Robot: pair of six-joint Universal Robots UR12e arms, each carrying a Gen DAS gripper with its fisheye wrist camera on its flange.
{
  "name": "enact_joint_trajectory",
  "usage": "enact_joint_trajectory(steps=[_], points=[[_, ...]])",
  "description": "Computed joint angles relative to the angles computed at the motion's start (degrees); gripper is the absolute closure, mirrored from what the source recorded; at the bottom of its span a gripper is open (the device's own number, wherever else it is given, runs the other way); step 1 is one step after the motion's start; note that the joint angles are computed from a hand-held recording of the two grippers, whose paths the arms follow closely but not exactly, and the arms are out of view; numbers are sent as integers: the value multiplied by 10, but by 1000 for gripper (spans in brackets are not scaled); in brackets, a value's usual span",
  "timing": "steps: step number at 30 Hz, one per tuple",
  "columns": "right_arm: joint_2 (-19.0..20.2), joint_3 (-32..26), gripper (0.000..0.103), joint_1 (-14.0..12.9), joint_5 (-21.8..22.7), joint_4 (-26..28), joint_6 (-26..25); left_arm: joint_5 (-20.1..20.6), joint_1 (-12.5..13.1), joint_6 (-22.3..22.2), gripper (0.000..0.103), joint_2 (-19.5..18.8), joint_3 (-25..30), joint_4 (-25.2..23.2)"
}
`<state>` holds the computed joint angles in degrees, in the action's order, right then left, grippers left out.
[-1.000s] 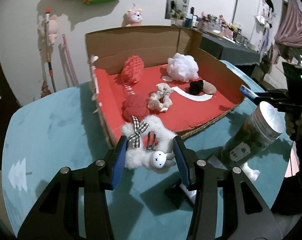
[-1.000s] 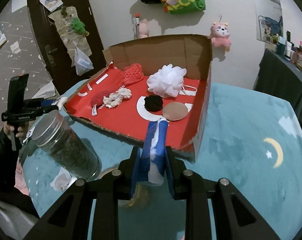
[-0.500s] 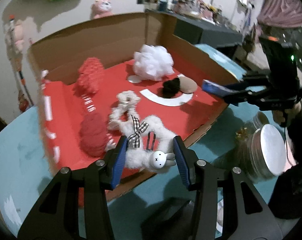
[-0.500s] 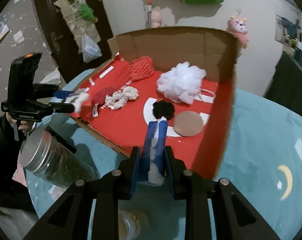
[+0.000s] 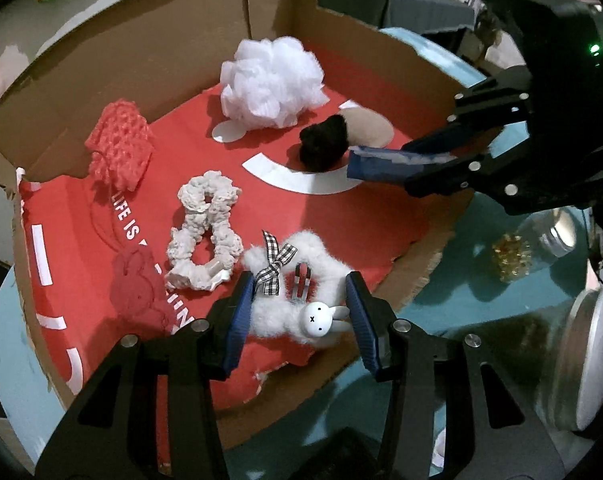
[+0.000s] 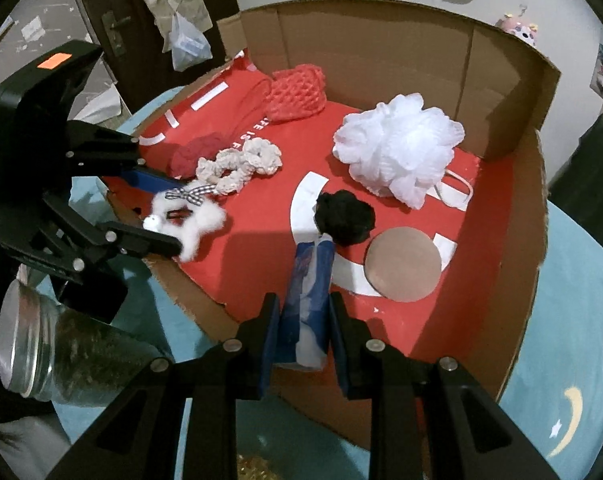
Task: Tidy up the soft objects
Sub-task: 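Carry the bunny plush and tube into the box and open both tools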
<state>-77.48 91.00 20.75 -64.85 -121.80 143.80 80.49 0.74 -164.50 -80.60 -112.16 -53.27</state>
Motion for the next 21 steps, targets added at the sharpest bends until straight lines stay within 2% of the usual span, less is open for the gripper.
enact_joint_trajectory(steps=[6,21], points=[[13,-16,76,5,-19,19,3,16,-5,-1,59,-12,7,-10],[15,-14,75,13,-57,11,9,49,-17,-11,57,-34,20,-15]])
